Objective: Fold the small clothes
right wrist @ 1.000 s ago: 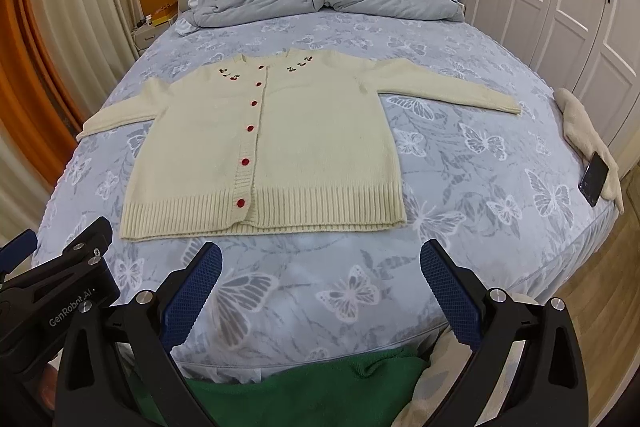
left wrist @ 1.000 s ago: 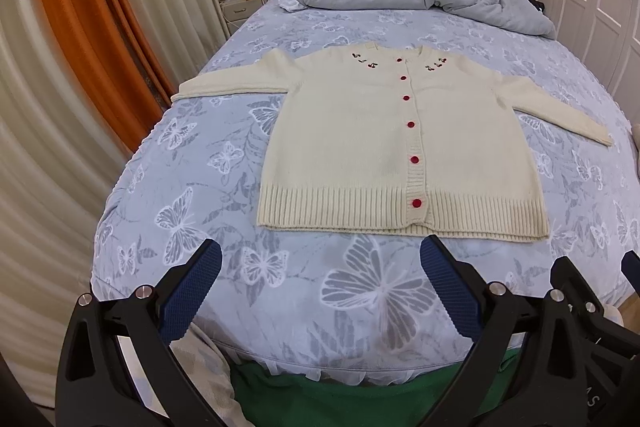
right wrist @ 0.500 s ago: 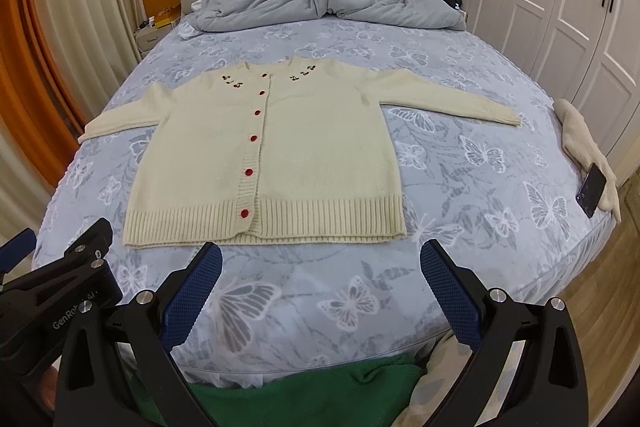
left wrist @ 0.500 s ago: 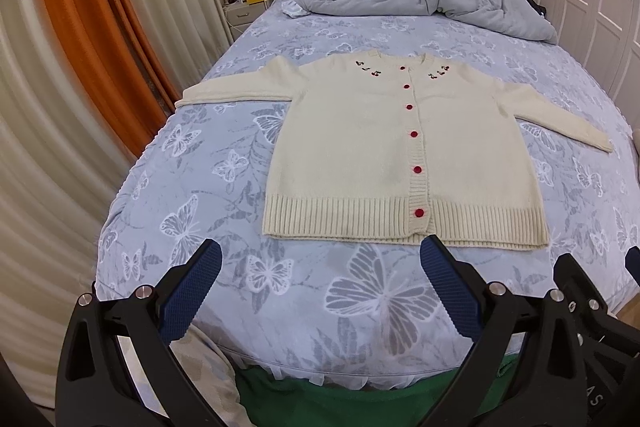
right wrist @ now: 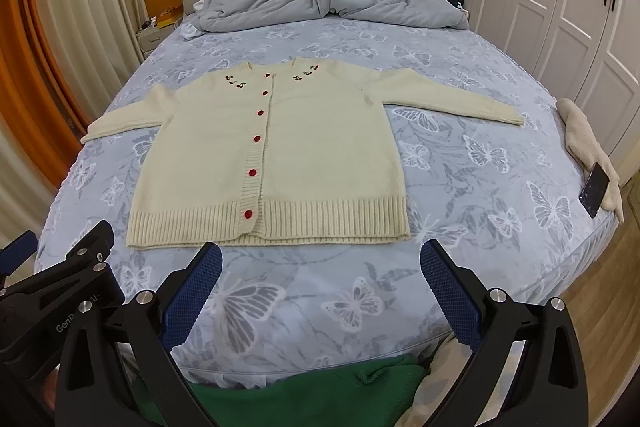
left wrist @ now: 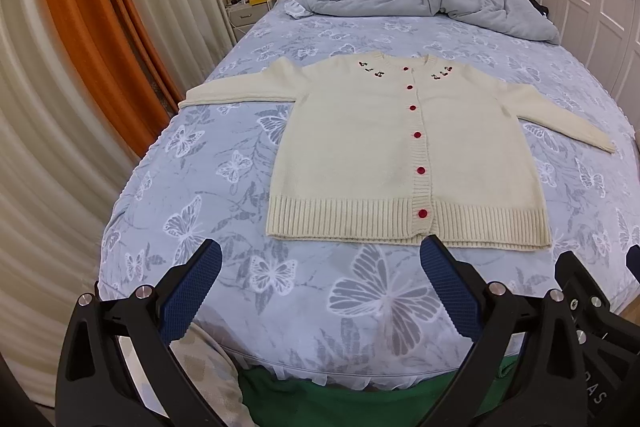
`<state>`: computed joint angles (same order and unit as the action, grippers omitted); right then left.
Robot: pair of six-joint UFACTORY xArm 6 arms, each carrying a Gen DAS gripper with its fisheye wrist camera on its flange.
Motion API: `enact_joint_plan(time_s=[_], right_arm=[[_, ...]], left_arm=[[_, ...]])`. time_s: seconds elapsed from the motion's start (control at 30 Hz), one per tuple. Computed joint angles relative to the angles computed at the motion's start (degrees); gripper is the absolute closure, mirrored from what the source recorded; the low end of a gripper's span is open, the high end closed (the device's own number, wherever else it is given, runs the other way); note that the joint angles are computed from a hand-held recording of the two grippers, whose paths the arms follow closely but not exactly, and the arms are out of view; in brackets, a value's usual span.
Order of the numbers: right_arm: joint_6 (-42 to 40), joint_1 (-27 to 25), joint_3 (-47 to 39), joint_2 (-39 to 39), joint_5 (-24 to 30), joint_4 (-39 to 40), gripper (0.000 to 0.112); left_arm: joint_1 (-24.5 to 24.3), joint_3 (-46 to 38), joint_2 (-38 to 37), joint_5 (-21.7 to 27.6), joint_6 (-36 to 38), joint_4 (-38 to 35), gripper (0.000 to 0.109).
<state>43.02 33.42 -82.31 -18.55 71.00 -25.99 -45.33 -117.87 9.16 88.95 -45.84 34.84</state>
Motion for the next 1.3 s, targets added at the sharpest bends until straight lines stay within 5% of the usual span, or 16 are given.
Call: enact_joint_plan(time_s=[1.3], right_arm=[[-0.44, -0.25, 0.34, 0.12, 0.11, 0.48, 0.014]], left_arm=[[0.74, 0.79, -0.39, 0.03, 0.25, -0.32, 0.012]])
